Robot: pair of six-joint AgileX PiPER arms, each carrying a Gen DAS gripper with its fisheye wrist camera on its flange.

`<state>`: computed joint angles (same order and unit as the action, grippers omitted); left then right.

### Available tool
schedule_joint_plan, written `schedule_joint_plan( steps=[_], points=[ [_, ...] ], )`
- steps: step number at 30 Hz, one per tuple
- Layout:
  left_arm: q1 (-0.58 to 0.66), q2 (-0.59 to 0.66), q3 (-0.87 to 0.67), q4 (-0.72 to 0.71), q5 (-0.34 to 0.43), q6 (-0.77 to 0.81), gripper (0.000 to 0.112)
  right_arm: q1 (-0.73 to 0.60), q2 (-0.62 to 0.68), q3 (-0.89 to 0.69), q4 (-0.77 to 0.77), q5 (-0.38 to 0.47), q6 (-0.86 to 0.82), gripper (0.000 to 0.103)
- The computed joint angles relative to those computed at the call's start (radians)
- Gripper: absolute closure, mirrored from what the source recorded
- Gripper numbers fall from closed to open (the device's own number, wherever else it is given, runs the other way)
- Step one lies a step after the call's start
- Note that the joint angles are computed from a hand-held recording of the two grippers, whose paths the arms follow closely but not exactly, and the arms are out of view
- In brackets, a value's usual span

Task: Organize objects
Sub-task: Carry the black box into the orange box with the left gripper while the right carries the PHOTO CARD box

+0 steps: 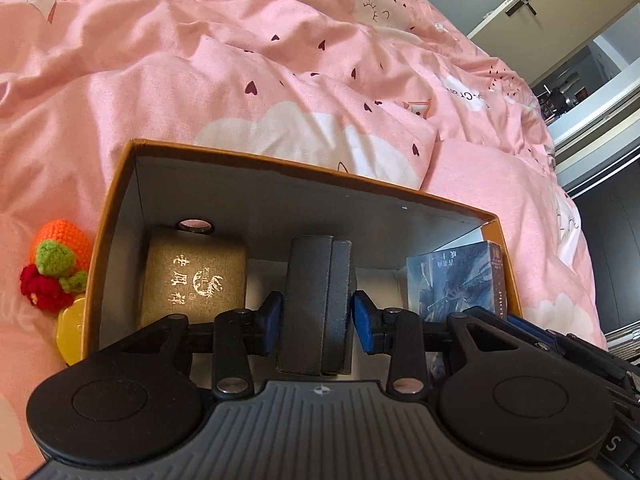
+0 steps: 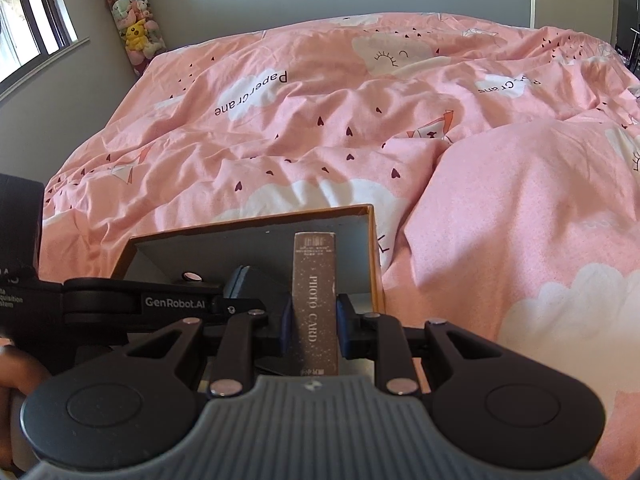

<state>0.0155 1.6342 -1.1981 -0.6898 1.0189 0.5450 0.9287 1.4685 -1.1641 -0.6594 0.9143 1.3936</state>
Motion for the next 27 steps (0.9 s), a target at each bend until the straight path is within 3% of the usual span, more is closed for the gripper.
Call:
schedule_joint_plan(
  steps=[2,8,11,13,16,21,27],
  points=[
    [-0.004,-0.016,-0.005,0.024,0.001,0.011,0.058,0.0,0.002,-0.002,0.001,0.006,-0.005,0.079],
    [-0.004,-0.066,-0.027,0.1,0.034,0.03,0.059,-0.001,0.012,-0.013,0.008,0.013,-0.01,0.079],
    [0.003,-0.066,-0.056,0.122,0.068,0.045,0.069,-0.006,0.025,-0.026,0.018,0.017,-0.016,0.079],
    [-0.009,-0.066,-0.066,0.165,0.063,0.043,0.081,-0.013,0.041,-0.041,0.028,0.021,-0.019,0.08],
    [-0.015,-0.059,-0.058,0.174,0.056,0.077,0.086,-0.016,0.066,-0.058,0.034,0.022,-0.017,0.08],
    [0.003,-0.069,-0.034,0.137,0.047,0.092,0.087,-0.024,0.112,-0.106,0.06,0.032,-0.043,0.08],
    [0.027,-0.099,-0.025,0.119,0.043,0.119,0.087,-0.016,0.198,-0.207,0.066,0.126,-0.058,0.079]
  ],
)
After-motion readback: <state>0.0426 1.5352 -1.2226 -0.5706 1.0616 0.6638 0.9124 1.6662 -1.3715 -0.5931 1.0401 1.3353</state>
